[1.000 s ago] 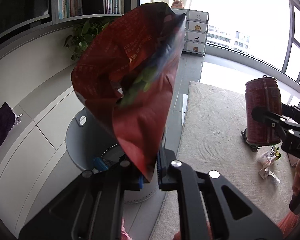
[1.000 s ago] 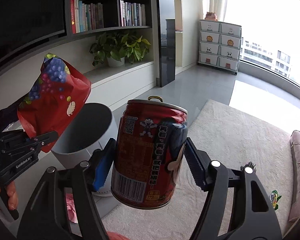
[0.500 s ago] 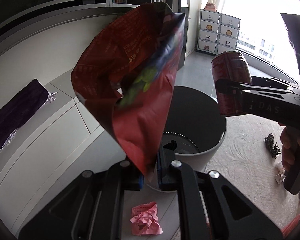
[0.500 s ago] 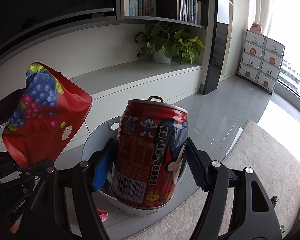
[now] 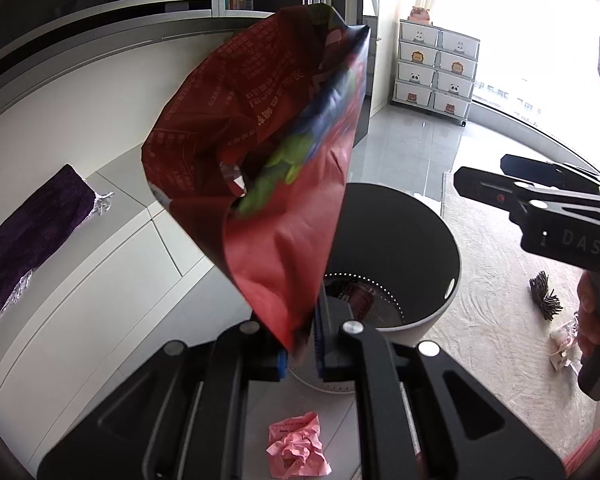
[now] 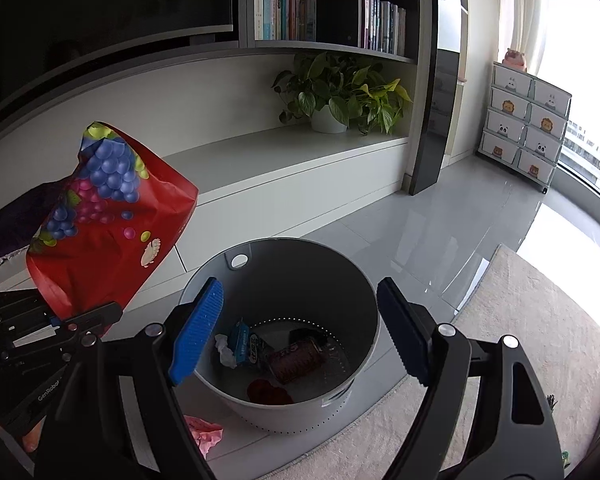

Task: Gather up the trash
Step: 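Open the right tool to drop the can while the left tool releases the gift bag, then lower the left tool to the crumpled pink paper beside the bin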

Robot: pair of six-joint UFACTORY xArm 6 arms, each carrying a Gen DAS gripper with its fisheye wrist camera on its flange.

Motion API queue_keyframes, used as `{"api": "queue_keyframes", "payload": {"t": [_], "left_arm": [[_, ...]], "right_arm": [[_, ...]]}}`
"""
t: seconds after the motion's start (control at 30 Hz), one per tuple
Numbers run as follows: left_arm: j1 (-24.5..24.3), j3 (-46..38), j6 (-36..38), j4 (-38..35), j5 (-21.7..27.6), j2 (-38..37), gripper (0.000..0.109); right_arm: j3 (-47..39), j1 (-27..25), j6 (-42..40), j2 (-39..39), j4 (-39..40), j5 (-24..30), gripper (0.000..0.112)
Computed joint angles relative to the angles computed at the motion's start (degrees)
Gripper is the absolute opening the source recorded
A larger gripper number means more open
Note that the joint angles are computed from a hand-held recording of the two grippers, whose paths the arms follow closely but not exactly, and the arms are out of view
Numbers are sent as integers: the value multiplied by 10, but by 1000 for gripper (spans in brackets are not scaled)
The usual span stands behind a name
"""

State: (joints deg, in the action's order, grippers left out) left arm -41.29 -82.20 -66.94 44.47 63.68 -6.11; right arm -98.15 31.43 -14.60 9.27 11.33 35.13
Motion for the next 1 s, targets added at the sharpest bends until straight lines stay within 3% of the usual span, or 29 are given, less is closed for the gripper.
{"api": "queue_keyframes", "payload": {"t": [0.33,0.43,0.47,0.5,0.57,1.0], "left_arm": [[30,-115,81,-56,-42,113,11],[33,-144,91,-70,-38,143,18],[33,-152,90,-71,-34,151,28],[32,-158,87,-69,-32,158,46],[25,-163,72,-46,-22,163,63],[3,-137,58,-15,4,136,63]], "right_arm": [[86,-44,0,-76,1,-9,77],[108,-56,-2,-93,1,-9,77],[112,-60,-2,-96,2,-10,77],[118,-63,-2,-100,4,-10,77],[137,-69,-7,-114,12,-10,77],[175,-61,-25,-132,34,-21,77]]}}
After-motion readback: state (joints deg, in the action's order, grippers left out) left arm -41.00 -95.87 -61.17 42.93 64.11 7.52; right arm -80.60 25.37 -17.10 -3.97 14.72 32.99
